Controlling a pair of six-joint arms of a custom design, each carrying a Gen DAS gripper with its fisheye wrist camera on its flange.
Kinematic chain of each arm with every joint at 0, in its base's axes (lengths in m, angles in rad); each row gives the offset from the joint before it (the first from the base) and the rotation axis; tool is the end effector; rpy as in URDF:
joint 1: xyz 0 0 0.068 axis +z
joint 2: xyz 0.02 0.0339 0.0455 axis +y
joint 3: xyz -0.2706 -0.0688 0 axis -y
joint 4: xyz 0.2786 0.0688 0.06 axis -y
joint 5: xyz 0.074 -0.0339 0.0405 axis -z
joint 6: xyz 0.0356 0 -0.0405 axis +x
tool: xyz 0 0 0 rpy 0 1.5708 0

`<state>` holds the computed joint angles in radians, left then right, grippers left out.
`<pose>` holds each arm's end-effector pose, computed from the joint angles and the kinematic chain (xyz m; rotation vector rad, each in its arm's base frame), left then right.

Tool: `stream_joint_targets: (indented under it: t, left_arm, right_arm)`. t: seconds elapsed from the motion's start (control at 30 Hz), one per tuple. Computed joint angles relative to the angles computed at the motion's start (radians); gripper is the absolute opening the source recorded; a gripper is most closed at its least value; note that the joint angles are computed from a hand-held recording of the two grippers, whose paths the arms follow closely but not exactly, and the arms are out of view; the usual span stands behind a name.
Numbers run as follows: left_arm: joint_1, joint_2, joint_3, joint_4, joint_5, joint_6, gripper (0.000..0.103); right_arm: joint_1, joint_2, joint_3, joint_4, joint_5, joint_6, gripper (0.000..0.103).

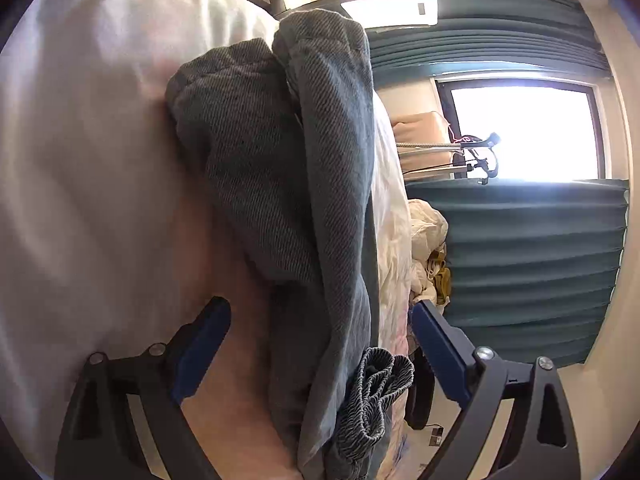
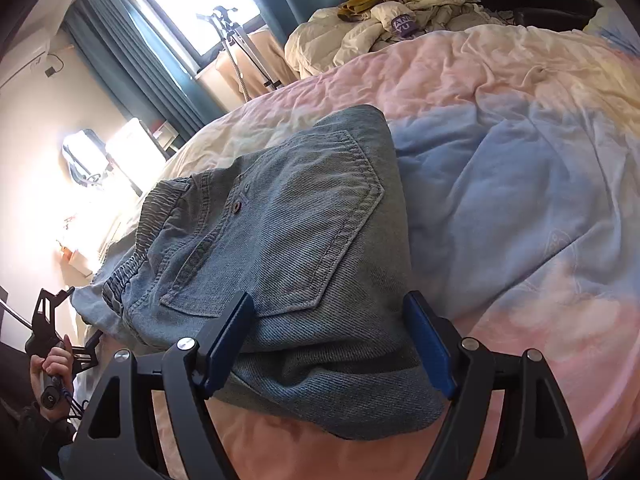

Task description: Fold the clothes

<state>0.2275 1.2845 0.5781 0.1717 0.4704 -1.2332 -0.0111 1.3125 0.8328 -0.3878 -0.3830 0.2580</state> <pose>0.2817 0.0487 0.1840 -1.2528 1.8526 -1.0739 0.2951 0.0100 0.2181 0.1547 2.4313 0.5773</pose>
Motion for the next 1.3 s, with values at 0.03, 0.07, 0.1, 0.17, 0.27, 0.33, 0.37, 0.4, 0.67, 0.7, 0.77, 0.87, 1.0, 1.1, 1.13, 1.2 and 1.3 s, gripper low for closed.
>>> stream_joint_targets:
  t: [0.03,0.07,0.1,0.17,0.27,0.33,0.37,0.4,0.67,0.7,0.77,0.87,1.0,1.1,1.13,1.2,1.3]
  left_arm:
    - [0.004,0.028,0.010,0.027,0.008,0.002,0.092]
    - [0.004,0.052,0.021,0.043,0.006,0.005,0.092]
    - [0.005,0.077,0.034,0.054,0.000,0.009,0.091]
    - [0.009,0.123,0.060,0.066,-0.016,0.020,0.085]
    - [0.017,0.184,0.087,0.115,-0.028,0.018,0.076]
    - [0.012,0.210,0.124,0.086,-0.061,0.044,0.072]
    - [0.005,0.218,0.149,0.047,-0.093,0.061,0.068]
    - [-0.003,0.223,0.172,0.012,-0.127,0.070,0.066]
    - [-0.092,0.233,0.333,-0.147,-0.330,0.169,0.014]
    - [-0.113,0.225,0.359,-0.177,-0.361,0.196,0.013]
    - [-0.156,0.200,0.401,-0.221,-0.420,0.242,0.011]
    - [-0.221,0.153,0.452,-0.255,-0.485,0.286,0.010]
    - [-0.333,0.117,0.563,-0.347,-0.575,0.370,0.010]
    - [-0.445,0.138,0.686,-0.439,-0.679,0.462,0.010]
    - [-0.484,0.155,0.730,-0.467,-0.716,0.496,0.010]
    - [-0.561,0.200,0.823,-0.522,-0.784,0.559,0.010]
    - [-0.672,0.277,0.961,-0.612,-0.872,0.629,0.010]
  right_arm:
    - [0.001,0.003,0.000,0.004,0.001,0.003,0.078]
    - [0.003,0.006,0.001,0.008,0.003,0.007,0.078]
    - [0.004,0.009,0.001,0.012,0.005,0.010,0.078]
    - [0.007,0.015,0.001,0.020,0.008,0.017,0.079]
    - [0.010,0.025,-0.002,0.038,0.010,0.023,0.080]
    - [0.009,0.033,0.000,0.046,0.006,0.028,0.080]
    - [0.008,0.039,0.002,0.052,0.004,0.033,0.080]
    - [0.008,0.045,0.004,0.056,0.002,0.039,0.081]
    - [0.010,0.069,0.017,0.064,0.006,0.076,0.081]
    - [0.007,0.070,0.019,0.060,0.001,0.077,0.081]
    - [-0.002,0.070,0.021,0.055,-0.014,0.082,0.081]
    - [-0.018,0.067,0.020,0.052,-0.039,0.091,0.081]
    - [-0.045,0.064,0.024,0.037,-0.081,0.108,0.081]
    - [-0.074,0.052,0.020,0.024,-0.120,0.125,0.081]
    - [-0.083,0.047,0.018,0.020,-0.131,0.129,0.081]
    - [-0.100,0.034,0.013,0.013,-0.154,0.137,0.081]
    - [-0.125,0.012,0.010,0.000,-0.188,0.150,0.081]
